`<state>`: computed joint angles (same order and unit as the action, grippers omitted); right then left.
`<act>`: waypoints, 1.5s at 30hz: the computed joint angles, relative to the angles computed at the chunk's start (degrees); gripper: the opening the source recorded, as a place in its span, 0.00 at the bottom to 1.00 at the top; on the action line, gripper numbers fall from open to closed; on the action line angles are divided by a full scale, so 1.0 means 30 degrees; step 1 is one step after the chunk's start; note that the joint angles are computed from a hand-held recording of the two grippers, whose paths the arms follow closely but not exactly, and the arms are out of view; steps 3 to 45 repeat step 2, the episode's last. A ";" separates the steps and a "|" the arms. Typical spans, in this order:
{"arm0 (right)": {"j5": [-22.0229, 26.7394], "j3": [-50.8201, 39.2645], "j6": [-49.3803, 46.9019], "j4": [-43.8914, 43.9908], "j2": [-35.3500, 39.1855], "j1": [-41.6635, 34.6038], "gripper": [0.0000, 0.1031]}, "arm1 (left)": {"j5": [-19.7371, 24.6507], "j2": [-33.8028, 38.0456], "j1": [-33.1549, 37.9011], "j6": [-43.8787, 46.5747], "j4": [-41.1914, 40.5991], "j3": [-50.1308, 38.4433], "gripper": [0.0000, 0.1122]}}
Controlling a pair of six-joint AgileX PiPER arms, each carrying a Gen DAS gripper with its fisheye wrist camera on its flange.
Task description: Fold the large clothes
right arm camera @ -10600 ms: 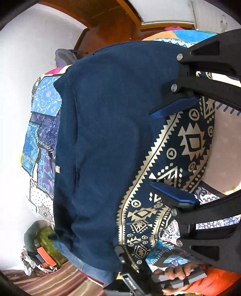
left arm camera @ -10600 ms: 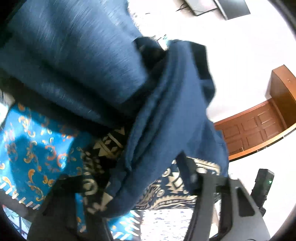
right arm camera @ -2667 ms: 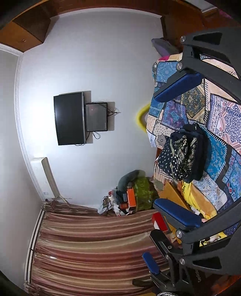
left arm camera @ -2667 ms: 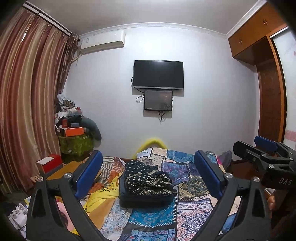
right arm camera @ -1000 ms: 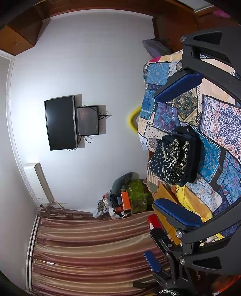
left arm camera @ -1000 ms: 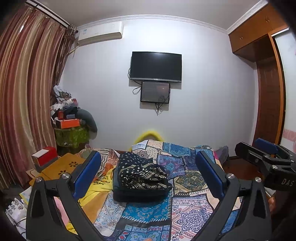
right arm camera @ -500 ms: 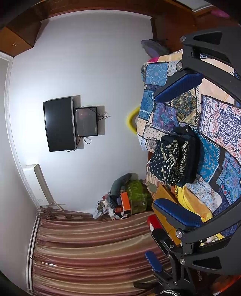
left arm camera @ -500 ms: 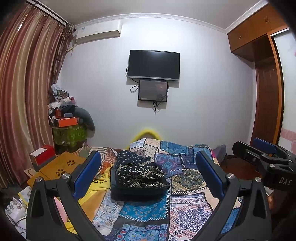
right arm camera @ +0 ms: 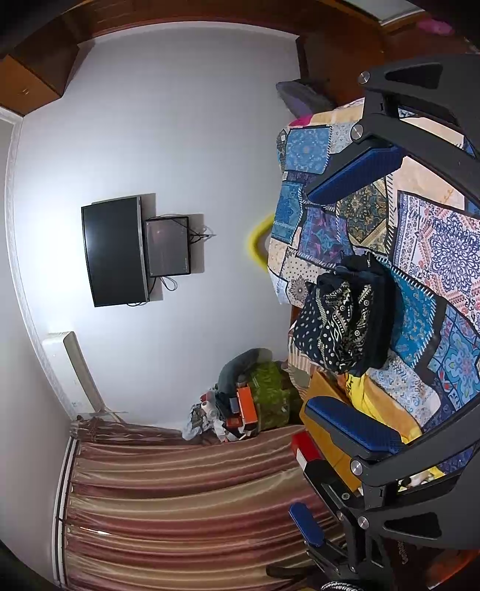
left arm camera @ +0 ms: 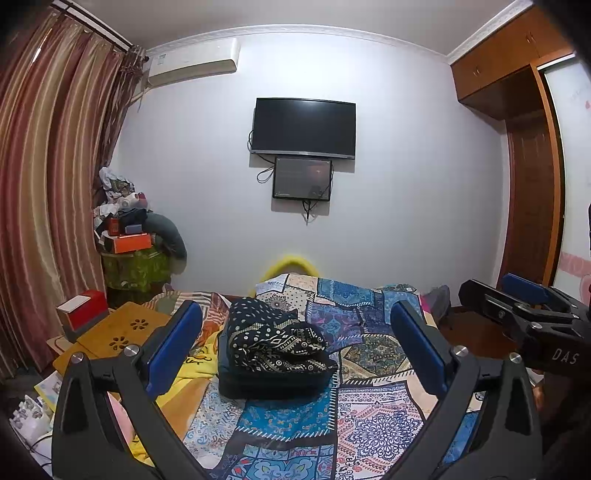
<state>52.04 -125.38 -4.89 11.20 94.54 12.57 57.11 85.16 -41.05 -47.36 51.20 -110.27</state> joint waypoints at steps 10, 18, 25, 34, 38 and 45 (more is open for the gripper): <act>0.0032 -0.0095 0.0007 0.0019 0.0079 -0.0013 1.00 | 0.0002 -0.0001 0.0071 0.0029 -0.0072 -0.0006 0.91; 0.0032 -0.0095 0.0007 0.0019 0.0079 -0.0013 1.00 | 0.0002 -0.0001 0.0071 0.0029 -0.0072 -0.0006 0.91; 0.0032 -0.0095 0.0007 0.0019 0.0079 -0.0013 1.00 | 0.0002 -0.0001 0.0071 0.0029 -0.0072 -0.0006 0.91; 0.0032 -0.0095 0.0007 0.0019 0.0079 -0.0013 1.00 | 0.0002 -0.0001 0.0071 0.0029 -0.0072 -0.0006 0.91; 0.0032 -0.0095 0.0007 0.0019 0.0079 -0.0013 1.00 | 0.0002 -0.0001 0.0071 0.0029 -0.0072 -0.0006 0.91; 0.0032 -0.0095 0.0007 0.0019 0.0079 -0.0013 1.00 | 0.0002 -0.0001 0.0071 0.0029 -0.0072 -0.0006 0.91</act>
